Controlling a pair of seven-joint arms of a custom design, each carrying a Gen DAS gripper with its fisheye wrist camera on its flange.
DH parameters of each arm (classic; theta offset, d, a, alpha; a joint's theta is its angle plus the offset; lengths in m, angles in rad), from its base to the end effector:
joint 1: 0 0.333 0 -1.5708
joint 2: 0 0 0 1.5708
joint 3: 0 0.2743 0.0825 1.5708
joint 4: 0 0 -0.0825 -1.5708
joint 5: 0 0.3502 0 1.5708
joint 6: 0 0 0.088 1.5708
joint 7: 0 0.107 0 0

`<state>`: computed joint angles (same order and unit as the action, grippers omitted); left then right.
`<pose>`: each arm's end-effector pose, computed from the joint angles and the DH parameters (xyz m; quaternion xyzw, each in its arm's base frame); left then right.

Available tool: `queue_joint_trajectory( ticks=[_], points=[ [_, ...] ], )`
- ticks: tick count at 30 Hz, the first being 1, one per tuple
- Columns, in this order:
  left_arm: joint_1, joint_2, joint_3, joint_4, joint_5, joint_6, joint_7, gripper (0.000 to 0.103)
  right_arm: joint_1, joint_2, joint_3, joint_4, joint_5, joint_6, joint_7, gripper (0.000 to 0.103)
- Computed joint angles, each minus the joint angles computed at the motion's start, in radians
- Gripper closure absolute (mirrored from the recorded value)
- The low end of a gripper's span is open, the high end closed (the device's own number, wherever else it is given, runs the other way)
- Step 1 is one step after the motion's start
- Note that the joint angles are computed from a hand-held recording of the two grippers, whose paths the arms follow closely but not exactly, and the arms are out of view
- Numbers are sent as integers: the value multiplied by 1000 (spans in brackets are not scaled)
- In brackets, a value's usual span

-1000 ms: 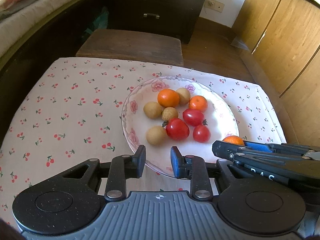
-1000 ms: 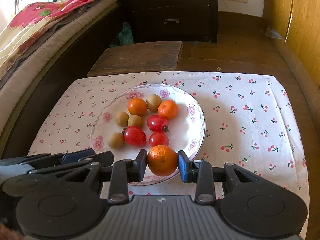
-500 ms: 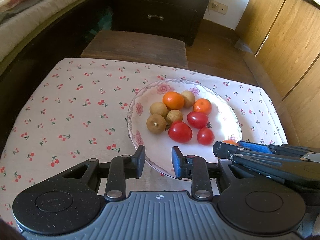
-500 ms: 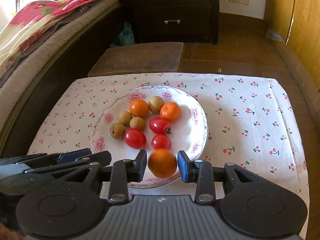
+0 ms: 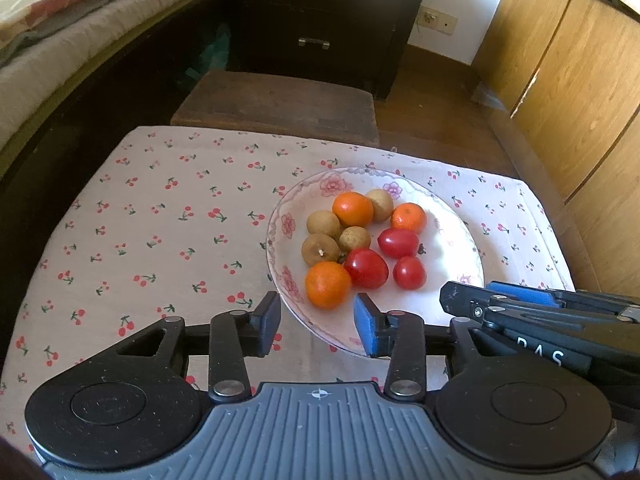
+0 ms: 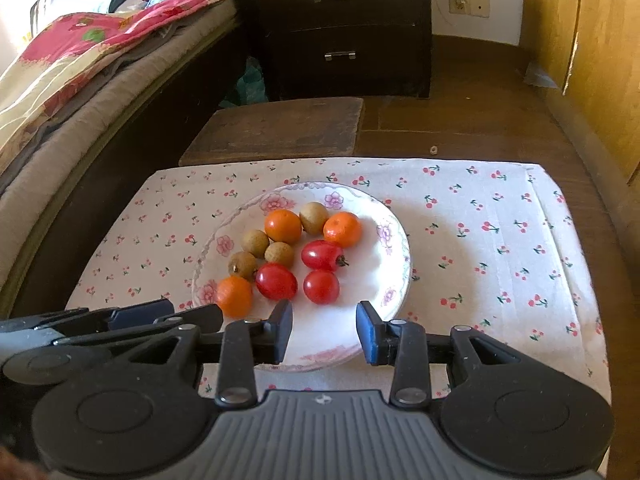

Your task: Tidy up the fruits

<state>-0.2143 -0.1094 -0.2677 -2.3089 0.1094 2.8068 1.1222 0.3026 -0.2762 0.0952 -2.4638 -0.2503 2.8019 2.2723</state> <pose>0.4550 -0.2464 0.4354 -0.6283 0.7180 -0.2663 0.1373 0.4291 0.1944 0.4453 -0.6415 0.7014 -0.1551 0.2692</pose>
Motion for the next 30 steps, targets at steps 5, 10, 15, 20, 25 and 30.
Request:
queue_joint_trajectory(
  ticks=[5, 10, 15, 20, 25, 30],
  points=[
    [5, -29, -15, -21, 60, -13, -26, 49, 3, -39, 7, -27, -6, -28, 11, 66],
    [18, -50, -33, -34, 107, -9, -54, 46, 1, -68, 11, -47, -13, -35, 23, 66],
    [24, -47, -42, -27, 149, -13, -79, 46, 0, -67, 9, -48, -15, -35, 27, 66],
    [23, -41, -40, -23, 165, -13, -90, 46, 0, -68, 10, -48, -16, -35, 28, 66],
    [24, -39, -41, -22, 194, -17, -105, 46, 1, -64, 6, -49, -14, -32, 24, 66],
    [22, -33, -40, -16, 212, -22, -119, 46, 1, -59, 6, -47, -12, -33, 24, 66]
  ],
)
